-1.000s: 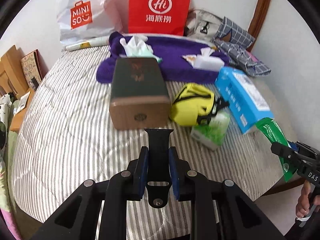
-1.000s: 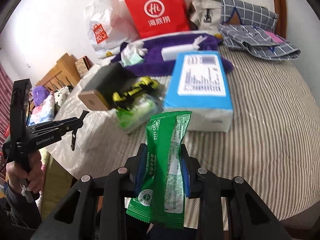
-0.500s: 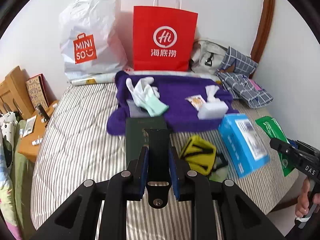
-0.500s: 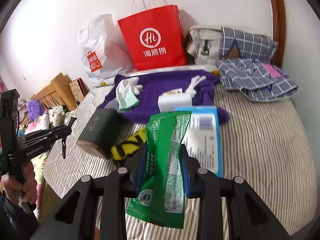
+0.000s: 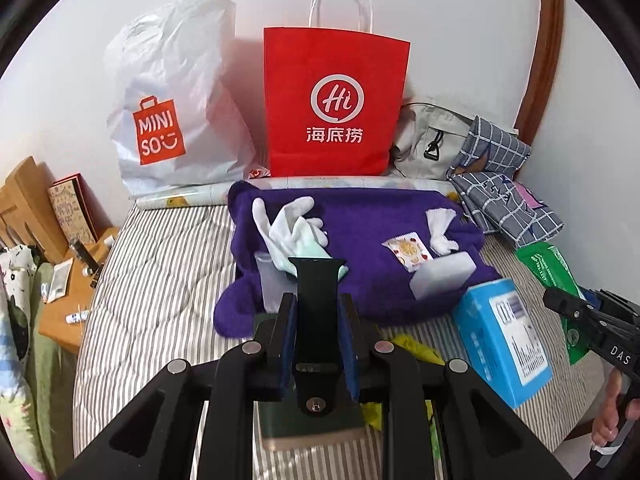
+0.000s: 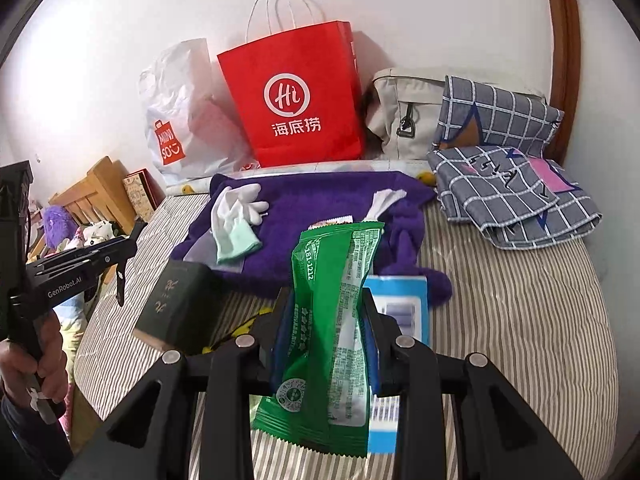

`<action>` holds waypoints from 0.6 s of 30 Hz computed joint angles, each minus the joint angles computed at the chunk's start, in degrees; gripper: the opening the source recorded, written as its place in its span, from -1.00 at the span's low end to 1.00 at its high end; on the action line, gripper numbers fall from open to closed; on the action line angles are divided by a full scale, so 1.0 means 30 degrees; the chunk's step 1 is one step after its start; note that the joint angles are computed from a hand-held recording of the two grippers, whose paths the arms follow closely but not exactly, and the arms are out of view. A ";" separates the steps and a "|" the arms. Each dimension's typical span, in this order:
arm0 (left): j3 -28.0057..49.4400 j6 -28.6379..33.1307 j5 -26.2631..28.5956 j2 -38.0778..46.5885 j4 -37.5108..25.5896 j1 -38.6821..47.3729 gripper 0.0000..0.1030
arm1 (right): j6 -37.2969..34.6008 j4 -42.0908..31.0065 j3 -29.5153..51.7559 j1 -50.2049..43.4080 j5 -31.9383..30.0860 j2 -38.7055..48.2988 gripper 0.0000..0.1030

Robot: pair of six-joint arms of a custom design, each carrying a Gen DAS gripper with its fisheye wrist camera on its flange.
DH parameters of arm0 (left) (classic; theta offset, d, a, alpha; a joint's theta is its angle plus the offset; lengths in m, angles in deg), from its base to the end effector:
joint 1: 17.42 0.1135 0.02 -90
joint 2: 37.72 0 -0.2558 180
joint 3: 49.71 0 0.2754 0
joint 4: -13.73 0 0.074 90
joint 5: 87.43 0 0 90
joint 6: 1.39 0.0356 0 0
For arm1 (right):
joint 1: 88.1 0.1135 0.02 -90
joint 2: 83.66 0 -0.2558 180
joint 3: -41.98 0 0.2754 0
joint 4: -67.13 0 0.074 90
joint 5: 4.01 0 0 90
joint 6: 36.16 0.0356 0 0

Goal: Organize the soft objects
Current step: 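Lower the green snack packet onto the purple towel and open the right gripper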

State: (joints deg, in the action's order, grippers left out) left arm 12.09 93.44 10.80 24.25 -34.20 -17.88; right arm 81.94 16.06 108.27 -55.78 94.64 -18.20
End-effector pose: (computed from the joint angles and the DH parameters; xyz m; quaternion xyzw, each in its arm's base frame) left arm 0.2481 -0.0071 0.2572 0.0686 0.9293 -0.0534 0.3589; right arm 0.2217 0.1339 0.2662 -0.0089 0.9380 0.1093 0.3287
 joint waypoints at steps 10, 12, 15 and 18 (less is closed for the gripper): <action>0.1844 -0.0109 -0.0265 0.3205 0.1086 0.0341 -0.61 | -0.1317 0.0974 0.1648 -0.1684 -0.1274 0.2911 -0.40; 0.2160 -0.0191 -0.0123 0.3848 0.1413 0.0487 -0.61 | -0.1650 0.1099 0.2076 -0.2008 -0.1456 0.3549 -0.40; 0.2736 -0.0542 0.0149 0.5026 0.1817 0.0595 -0.61 | -0.2317 0.1083 0.2994 -0.2513 -0.1796 0.4670 -0.40; 0.3515 -0.0916 0.0701 0.6497 0.2046 0.0697 -0.61 | -0.2901 0.1180 0.4051 -0.2896 -0.2044 0.5928 -0.40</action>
State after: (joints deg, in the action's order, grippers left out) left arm 22.64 90.69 12.91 43.74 -28.06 -15.79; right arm 73.24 19.60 120.42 -64.46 88.51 -0.42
